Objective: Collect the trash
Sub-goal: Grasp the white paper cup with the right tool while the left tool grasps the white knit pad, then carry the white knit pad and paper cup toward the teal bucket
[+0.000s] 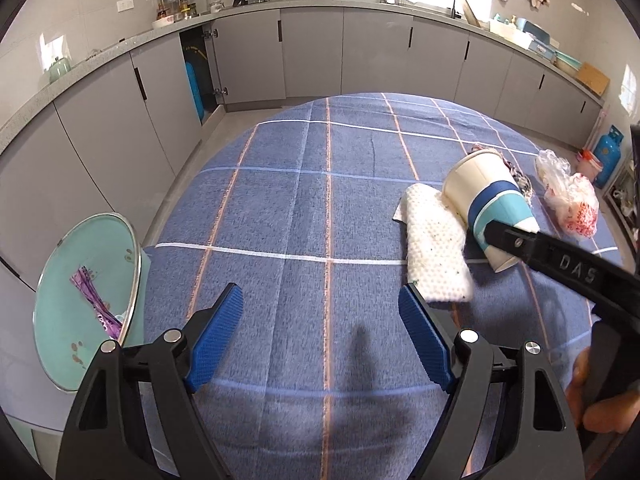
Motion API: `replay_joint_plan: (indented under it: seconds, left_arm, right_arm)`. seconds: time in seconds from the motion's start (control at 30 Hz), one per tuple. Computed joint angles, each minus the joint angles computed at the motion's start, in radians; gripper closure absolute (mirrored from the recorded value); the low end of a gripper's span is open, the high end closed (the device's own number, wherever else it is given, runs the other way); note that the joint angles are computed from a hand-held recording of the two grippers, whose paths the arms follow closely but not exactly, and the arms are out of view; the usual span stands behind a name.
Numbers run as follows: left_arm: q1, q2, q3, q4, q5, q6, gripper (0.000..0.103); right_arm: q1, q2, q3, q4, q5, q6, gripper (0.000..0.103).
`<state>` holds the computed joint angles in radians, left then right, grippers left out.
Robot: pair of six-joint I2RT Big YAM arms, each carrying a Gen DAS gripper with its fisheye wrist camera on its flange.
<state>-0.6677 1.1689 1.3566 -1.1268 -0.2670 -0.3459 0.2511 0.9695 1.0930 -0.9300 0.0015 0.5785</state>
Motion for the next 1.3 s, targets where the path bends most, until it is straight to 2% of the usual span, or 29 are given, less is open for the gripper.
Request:
replay_joint_plan:
  seconds: [0.1,0.23,0.37,0.47,0.53,0.57,0.63,0.67,0.7,0.8,1.0,1.13,1.3]
  left_arm:
    - [-0.006,0.015,0.009,0.012,0.0,-0.007,0.025]
    - [-0.025,0.044,0.031,0.03,0.01,-0.002,0.025]
    - [-0.058,0.094,0.069,0.044,0.014,0.0,0.025]
    - [-0.082,0.137,0.095,0.048,0.028,0.002,0.025]
    - [-0.096,0.165,0.107,0.035,0.017,-0.001,0.033]
    - [-0.1,0.177,0.111,0.027,0.022,-0.004,0.041]
    - [-0.1,0.193,0.112,0.013,0.038,-0.014,0.048]
    - [-0.106,0.191,0.104,0.022,0.021,-0.015,0.054]
    - [-0.107,0.189,0.102,0.023,0.027,-0.012,0.065]
    - [-0.089,0.163,0.084,0.048,0.06,-0.028,0.076]
    - [-0.078,0.101,0.057,0.065,0.062,-0.037,0.078]
    - [-0.087,0.047,0.041,0.055,0.012,-0.011,0.077]
    - [-0.072,-0.023,0.008,0.027,-0.015,-0.006,0.077]
  right_arm:
    - [0.002,-0.022,-0.011,0.011,0.003,-0.008,0.046]
    - [-0.002,-0.118,-0.042,0.029,0.047,0.016,0.046]
    - [-0.012,-0.193,-0.058,0.009,0.116,0.038,0.046]
    - [-0.033,-0.242,-0.078,-0.003,0.118,0.054,0.046]
    - [-0.054,-0.268,-0.09,-0.006,0.088,0.063,0.046]
    - [-0.057,-0.275,-0.094,-0.006,0.086,0.065,0.046]
    - [-0.055,-0.295,-0.101,-0.01,0.087,0.066,0.046]
    - [-0.055,-0.302,-0.103,-0.013,0.084,0.067,0.046]
    - [-0.053,-0.309,-0.106,-0.017,0.082,0.071,0.046]
    - [-0.044,-0.331,-0.113,-0.024,0.098,0.084,0.046]
    - [0.004,-0.352,-0.108,-0.035,0.172,0.114,0.046]
    - [0.08,-0.346,-0.096,-0.039,0.237,0.14,0.046]
    - [0.194,-0.316,-0.071,-0.05,0.312,0.184,0.046]
